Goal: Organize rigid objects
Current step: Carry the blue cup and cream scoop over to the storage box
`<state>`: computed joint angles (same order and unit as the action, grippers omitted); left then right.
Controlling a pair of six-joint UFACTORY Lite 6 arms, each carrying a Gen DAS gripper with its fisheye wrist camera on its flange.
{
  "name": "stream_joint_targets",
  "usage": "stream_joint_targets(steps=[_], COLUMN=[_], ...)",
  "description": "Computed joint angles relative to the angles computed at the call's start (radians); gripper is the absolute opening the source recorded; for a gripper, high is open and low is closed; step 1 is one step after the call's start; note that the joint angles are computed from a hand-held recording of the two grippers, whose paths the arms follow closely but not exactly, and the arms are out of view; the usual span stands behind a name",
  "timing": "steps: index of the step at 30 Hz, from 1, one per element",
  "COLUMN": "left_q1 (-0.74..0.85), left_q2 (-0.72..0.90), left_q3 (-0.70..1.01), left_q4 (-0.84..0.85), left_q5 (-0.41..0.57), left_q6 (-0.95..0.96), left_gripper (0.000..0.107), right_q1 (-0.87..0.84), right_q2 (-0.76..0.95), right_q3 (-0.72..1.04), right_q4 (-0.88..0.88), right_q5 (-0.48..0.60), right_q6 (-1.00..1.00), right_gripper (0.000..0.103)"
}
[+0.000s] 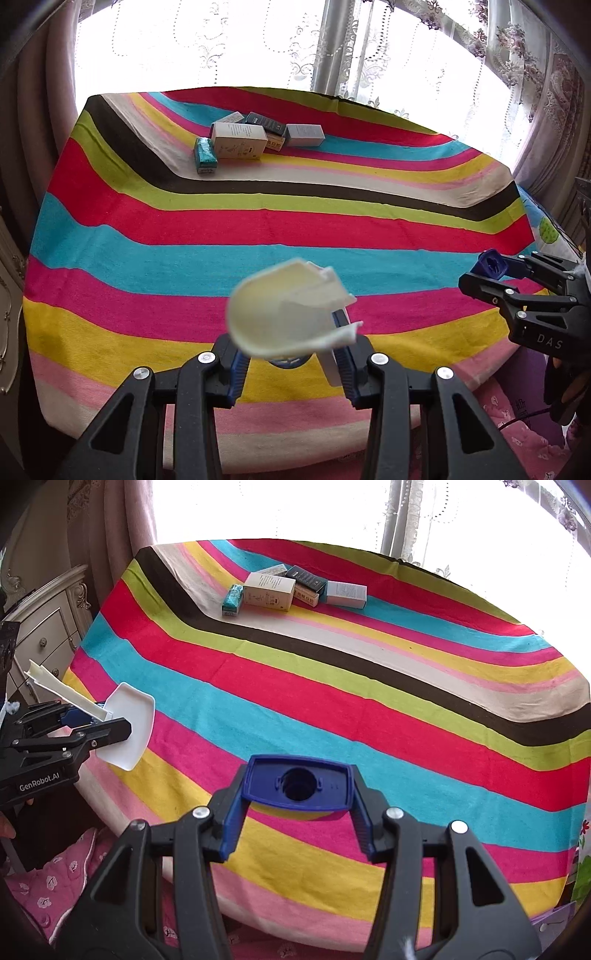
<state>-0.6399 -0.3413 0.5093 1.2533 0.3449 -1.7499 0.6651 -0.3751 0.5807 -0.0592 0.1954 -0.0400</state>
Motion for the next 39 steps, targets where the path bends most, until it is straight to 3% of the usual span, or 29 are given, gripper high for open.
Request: stream_joint_targets(steps=[13,21,29,34,39], left_q1=[-0.288,-0.436,-0.525,-0.565,-0.595], left_q2=[0.084,0.226,0.408,0.558,0.738], left_q3=[0.122,0.293,0.532,0.746,0.998], left_q4=[-0.100,-0.139,-0.217,-0.295,-0.443], left_q5=[0.174,0.250,0.278,0.272,0.257], left_q6=[0.052,0.107,0.273,0.435,0.652], left_gripper=[0.042,0.042,0.042,0.042,0.042], right_q1=[-0.312,-0.809,-1.399,-1.688,-1.881], right_q2=[-0.390,-0.552,-0.493,-0.365,-0.168], right_q3=[-0.187,-0.240,-0.225,-0.171,-0.071], right_q4=[0.487,0.826,0.971,0.994,1.003], right_q5=[0.205,0.520,0.856,0.969,0.992], right_q6=[-0.586,-1.108,-1.533,-1.723,-1.850], right_gripper=[0.054,0.054,0.054,0.054,0.054])
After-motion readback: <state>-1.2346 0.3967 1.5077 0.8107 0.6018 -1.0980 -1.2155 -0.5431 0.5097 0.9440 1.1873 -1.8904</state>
